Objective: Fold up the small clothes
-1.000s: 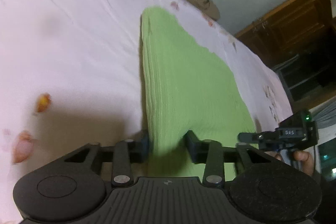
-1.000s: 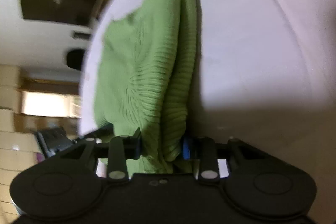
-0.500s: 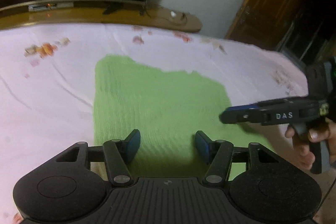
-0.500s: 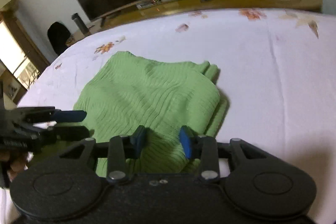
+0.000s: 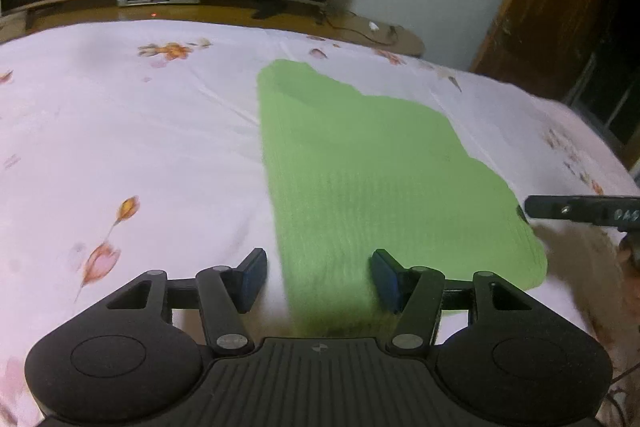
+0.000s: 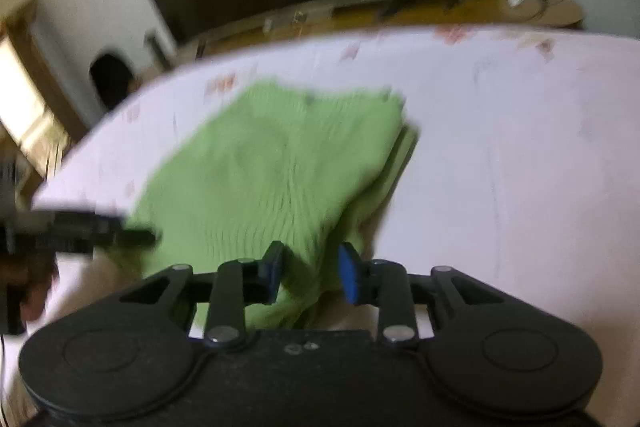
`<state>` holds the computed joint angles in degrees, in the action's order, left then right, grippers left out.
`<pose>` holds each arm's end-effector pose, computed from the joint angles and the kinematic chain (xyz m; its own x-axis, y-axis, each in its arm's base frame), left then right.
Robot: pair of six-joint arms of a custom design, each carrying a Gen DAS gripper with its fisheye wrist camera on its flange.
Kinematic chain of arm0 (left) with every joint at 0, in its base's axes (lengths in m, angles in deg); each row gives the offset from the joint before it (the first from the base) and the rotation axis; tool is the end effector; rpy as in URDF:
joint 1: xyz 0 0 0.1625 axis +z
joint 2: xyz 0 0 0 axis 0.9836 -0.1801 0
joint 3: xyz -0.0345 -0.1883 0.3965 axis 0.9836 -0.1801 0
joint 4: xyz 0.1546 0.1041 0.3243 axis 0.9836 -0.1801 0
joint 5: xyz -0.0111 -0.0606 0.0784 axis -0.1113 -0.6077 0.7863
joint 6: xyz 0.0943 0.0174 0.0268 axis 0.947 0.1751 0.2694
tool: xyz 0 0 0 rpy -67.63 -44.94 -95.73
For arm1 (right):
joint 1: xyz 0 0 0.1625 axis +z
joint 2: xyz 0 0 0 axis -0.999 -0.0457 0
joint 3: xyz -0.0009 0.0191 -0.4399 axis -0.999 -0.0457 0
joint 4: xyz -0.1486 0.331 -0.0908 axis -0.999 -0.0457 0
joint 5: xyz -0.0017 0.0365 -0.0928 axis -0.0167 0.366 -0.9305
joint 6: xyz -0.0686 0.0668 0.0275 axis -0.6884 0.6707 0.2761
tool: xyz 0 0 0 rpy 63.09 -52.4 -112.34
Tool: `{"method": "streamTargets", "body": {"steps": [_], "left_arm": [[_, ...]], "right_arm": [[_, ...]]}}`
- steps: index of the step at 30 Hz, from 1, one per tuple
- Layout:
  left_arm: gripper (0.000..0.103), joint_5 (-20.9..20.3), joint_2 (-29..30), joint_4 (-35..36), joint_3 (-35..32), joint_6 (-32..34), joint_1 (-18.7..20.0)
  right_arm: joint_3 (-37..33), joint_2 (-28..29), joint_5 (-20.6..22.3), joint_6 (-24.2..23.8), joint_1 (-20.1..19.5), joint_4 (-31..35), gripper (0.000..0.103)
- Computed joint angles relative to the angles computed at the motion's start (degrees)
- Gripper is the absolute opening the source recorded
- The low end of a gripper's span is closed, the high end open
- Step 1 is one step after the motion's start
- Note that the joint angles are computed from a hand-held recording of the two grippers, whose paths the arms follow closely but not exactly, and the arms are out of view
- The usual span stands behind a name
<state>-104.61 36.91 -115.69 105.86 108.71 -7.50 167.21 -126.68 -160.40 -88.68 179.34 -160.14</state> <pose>-0.1072 -0.8297 0.1382 -0.7362 0.5828 -0.3441 0.6742 0.6761 -0.2973 0.1199 -0.6699 0.1717 -0.8835 0.0391 0.4667 -0.3209 0.6754 -0.6640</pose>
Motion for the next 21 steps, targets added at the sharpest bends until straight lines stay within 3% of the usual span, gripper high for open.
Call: {"method": "streamTargets", "body": {"steps": [2, 4, 7, 8, 11, 13, 15, 19, 20, 21], "left_arm": [[0.058, -1.5, -0.7, -0.6, 0.8, -0.4, 0.5], [0.058, -2.4, -0.6, -1.8, 0.6, 0.2, 0.5], [0.058, -2.1, 1.3, -3.0, -1.7, 2.3, 0.1], [0.058, -1.7, 2.4, -3.5, -3.4, 3.2, -0.1], [0.058, -2.7, 5.8, -0.2, -10.9, 1.9, 0.0], [0.058, -4.1, 8.7, 3.6, -17.3, -0.3, 0.2], [0.058, -3.0, 12.5, 10.0, -25.3, -1.9, 0.1], [0.058, -0.1, 16.2, 13.3, -30.9, -1.4, -0.4], [0.058, -0.2, 16.6, 13.9, -31.6, -1.6, -0.3], [0.058, -0.3, 16.9, 14.2, -31.9, -1.8, -0.3]], "right_arm": [[1.5, -1.2, 3.0, 2.7, -0.3, -0.1, 0.029], [2.0, -1.2, 5.0, 0.8, 0.0, 0.2, 0.028], [-2.6, 1.6, -3.0, -2.3, 2.2, 2.3, 0.03], [-3.3, 1.8, -3.3, -0.3, 2.0, 1.8, 0.031], [-6.5, 1.0, 2.1, 9.7, -0.4, 6.0, 0.035], [-9.6, 1.8, 3.5, 11.6, -1.7, 7.3, 0.035], [-12.2, 2.2, 4.8, 14.2, -2.9, 9.4, 0.035], [-16.0, 3.2, 7.7, 18.0, -4.9, 12.6, 0.028], [-16.4, 3.5, 7.9, 18.2, -5.3, 12.9, 0.024], [-16.9, 3.6, 8.4, 18.1, -5.4, 13.8, 0.014]]}}
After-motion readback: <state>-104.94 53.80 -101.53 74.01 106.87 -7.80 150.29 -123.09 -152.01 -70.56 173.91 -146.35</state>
